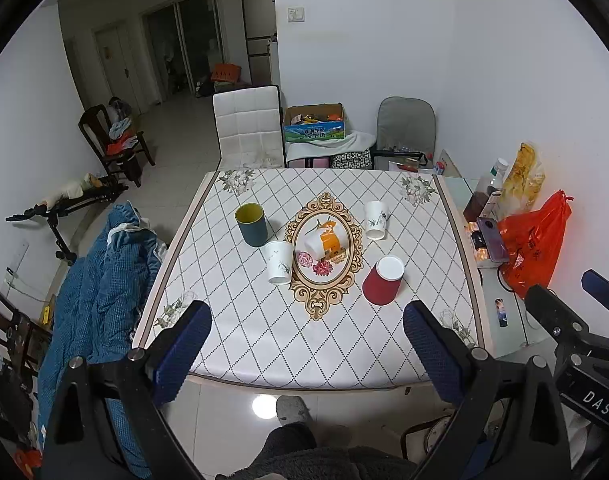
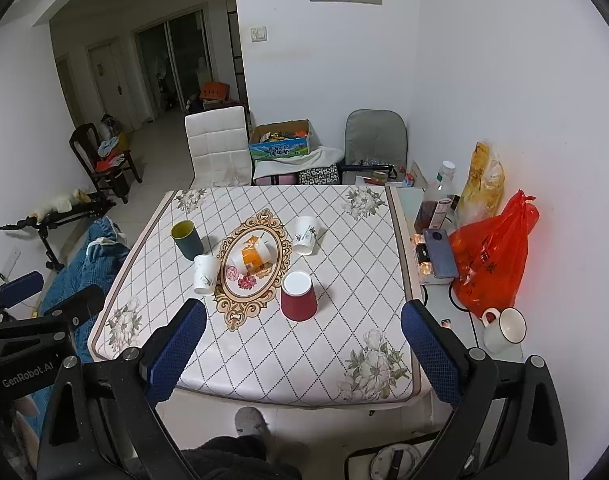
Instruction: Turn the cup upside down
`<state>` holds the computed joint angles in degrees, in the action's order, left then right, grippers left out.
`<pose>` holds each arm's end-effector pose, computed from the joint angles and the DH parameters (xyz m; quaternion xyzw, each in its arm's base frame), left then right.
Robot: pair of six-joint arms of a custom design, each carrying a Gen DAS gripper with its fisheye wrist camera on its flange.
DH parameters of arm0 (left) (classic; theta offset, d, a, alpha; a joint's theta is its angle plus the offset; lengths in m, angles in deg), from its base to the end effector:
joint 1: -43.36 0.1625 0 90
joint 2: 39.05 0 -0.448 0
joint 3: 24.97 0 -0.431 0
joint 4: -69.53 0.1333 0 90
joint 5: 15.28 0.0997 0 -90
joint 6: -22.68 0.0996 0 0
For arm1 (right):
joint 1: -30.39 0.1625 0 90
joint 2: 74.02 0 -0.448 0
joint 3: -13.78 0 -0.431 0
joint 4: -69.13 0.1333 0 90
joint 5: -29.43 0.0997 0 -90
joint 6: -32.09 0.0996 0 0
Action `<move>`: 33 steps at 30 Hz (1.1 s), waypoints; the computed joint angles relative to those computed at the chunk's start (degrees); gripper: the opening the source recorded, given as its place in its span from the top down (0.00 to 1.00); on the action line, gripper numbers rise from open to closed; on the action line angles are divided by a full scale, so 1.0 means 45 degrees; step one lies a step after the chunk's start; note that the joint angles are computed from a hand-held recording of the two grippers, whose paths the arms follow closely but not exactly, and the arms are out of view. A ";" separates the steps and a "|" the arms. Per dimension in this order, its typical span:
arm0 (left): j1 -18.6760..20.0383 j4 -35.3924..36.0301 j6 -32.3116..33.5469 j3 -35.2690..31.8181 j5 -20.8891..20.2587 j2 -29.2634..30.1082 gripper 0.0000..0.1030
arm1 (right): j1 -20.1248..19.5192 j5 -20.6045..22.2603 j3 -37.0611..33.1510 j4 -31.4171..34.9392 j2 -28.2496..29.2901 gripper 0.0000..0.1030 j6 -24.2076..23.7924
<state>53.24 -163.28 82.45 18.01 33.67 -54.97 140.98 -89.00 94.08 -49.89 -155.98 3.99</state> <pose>-0.6591 -0.3165 0.1465 -0.0968 0.8090 -0.3802 0.4377 0.2998 -0.5539 0.5941 0.3262 -0.8785 0.2404 0.2531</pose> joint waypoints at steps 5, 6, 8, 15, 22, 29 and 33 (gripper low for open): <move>-0.0024 -0.0008 -0.0029 -0.0146 0.0000 0.0064 0.05 | -0.0008 -0.0014 -0.0052 -0.0022 0.0048 0.03 0.0006; -0.0022 -0.0005 -0.0027 -0.0140 -0.0004 0.0062 0.05 | -0.0003 -0.0014 -0.0085 -0.0006 0.0056 0.03 0.0000; -0.0025 -0.0021 -0.0020 -0.0148 0.0005 0.0064 0.05 | -0.0004 -0.0001 -0.0118 0.0056 0.0066 0.03 0.0012; -0.0044 -0.0082 0.0048 -0.0067 0.0010 0.0015 0.05 | 0.0046 -0.0007 -0.0232 0.0204 0.0137 0.03 0.0033; -0.0069 0.0057 -0.0178 -0.0150 0.0095 0.0030 0.05 | 0.0092 0.0034 -0.0242 0.0314 0.0168 0.03 -0.0015; -0.0036 0.0172 -0.0375 0.0008 0.0167 -0.0079 0.05 | 0.0030 0.0020 -0.0138 0.0303 0.0193 0.03 -0.0032; -0.0042 0.0164 -0.0398 0.0037 0.0165 -0.0089 0.05 | 0.0025 0.0027 -0.0117 0.0269 0.0198 0.03 -0.0074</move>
<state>53.05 -162.54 80.67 18.18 34.41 -55.37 141.09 -88.88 93.55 -48.68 -155.09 3.66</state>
